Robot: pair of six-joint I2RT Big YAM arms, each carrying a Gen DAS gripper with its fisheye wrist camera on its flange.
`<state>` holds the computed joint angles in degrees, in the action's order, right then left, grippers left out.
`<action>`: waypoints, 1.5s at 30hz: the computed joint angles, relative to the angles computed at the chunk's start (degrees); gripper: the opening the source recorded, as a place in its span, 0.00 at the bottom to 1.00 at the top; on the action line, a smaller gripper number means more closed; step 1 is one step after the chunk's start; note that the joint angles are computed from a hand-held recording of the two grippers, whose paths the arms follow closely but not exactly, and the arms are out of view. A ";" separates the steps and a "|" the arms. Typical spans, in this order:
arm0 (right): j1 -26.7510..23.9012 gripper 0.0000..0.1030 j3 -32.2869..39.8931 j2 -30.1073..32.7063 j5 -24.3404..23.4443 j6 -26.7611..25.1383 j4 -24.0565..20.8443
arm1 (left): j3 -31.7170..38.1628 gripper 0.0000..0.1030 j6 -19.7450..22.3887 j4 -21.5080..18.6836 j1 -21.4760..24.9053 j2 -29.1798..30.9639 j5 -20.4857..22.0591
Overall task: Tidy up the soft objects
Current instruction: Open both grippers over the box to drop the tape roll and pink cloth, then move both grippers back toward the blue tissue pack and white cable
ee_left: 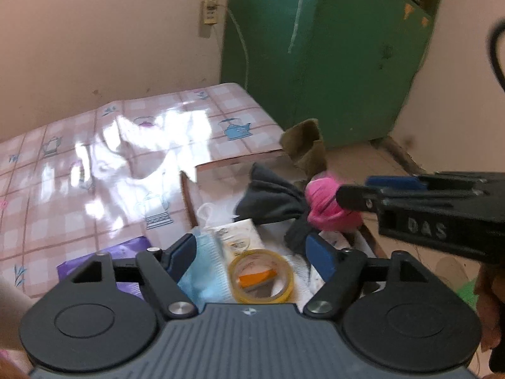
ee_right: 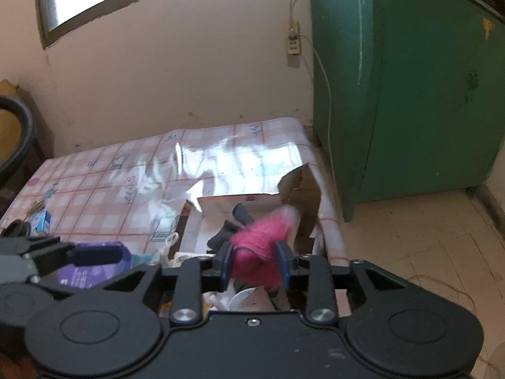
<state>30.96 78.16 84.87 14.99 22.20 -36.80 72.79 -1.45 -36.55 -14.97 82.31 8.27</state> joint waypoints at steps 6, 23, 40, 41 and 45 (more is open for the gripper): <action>1.13 0.65 0.44 -0.90 1.52 -0.19 0.36 | 0.63 0.77 -0.45 -1.71 1.27 -1.31 -3.48; 9.06 0.67 5.80 0.15 9.58 2.18 -3.59 | -1.57 0.84 2.33 -3.67 6.30 -8.47 -5.39; 14.41 0.68 16.96 7.96 10.05 0.17 -5.64 | -3.20 0.85 2.77 -2.76 14.72 -12.23 -2.68; 14.55 0.68 17.93 8.69 9.89 -0.06 -5.83 | -3.13 0.85 2.75 -2.83 15.35 -12.16 -2.44; 15.45 0.68 21.77 11.66 9.29 -0.81 -6.60 | -3.02 0.85 2.97 -2.84 17.95 -11.97 -1.64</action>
